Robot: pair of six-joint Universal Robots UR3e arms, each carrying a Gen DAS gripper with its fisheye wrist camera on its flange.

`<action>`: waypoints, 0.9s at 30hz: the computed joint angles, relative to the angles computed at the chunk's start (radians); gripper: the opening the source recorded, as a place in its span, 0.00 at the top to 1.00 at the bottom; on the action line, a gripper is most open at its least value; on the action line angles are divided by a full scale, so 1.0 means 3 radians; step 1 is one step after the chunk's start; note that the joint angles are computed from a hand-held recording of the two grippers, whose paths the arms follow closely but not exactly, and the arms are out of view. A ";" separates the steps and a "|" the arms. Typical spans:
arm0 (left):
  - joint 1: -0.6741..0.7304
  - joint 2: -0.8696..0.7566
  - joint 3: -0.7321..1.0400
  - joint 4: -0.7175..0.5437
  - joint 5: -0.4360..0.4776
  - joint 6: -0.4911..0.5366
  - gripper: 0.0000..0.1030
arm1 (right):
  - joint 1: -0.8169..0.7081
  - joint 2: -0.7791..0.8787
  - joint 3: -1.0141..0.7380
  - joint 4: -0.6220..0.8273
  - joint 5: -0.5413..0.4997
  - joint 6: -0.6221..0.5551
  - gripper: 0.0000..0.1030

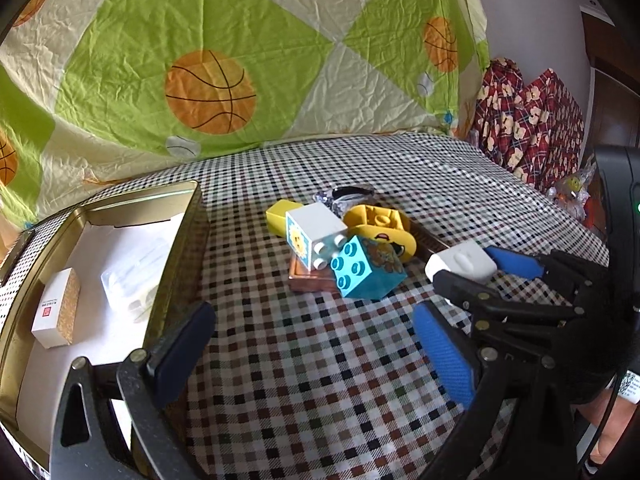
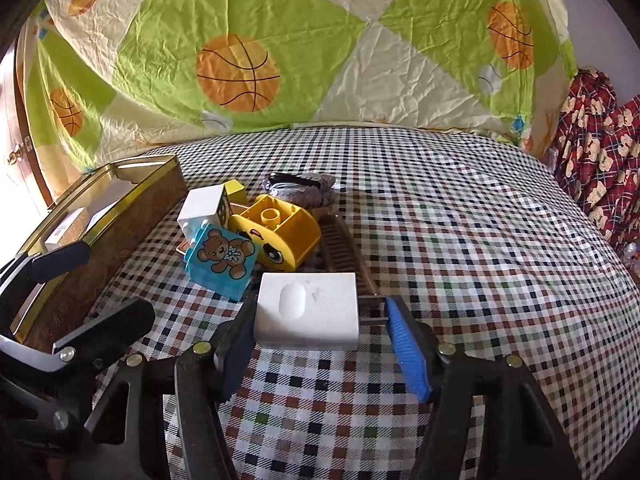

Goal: Organize rigid objects
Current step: 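Grasp the small white box with right gripper while left gripper moves toward the Duplo bricks, then close left gripper on the blue bear Duplo brick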

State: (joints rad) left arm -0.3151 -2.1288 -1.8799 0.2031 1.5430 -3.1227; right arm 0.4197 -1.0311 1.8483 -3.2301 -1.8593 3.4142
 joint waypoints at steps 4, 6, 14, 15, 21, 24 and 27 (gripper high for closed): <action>-0.0170 -0.0160 0.0333 -0.0184 0.0212 0.0064 0.03 | -0.0049 -0.0054 0.0071 -0.0018 -0.0174 0.0016 0.37; -0.0205 -0.0240 0.0535 -0.0394 0.0199 0.0071 0.08 | -0.0133 -0.0107 0.0153 -0.0043 -0.0146 0.0036 0.37; -0.0302 -0.0511 0.1162 -0.0976 0.0255 0.0016 0.23 | -0.0367 -0.0232 0.0346 -0.0106 0.0224 0.0108 0.37; -0.0301 -0.0530 0.1207 -0.1030 0.0275 -0.0005 0.23 | -0.0405 -0.0247 0.0393 -0.0163 0.0301 0.0112 0.37; -0.0351 -0.0632 0.1407 -0.1291 0.0383 0.0015 0.23 | -0.0431 -0.0254 0.0483 -0.0322 0.0336 0.0163 0.37; -0.0405 -0.0708 0.1550 -0.1421 0.0481 0.0053 0.23 | -0.0419 -0.0243 0.0464 -0.0308 0.0326 0.0157 0.37; -0.0399 -0.0746 0.1627 -0.1435 0.0498 0.0047 0.23 | -0.0411 -0.0238 0.0453 -0.0300 0.0320 0.0145 0.37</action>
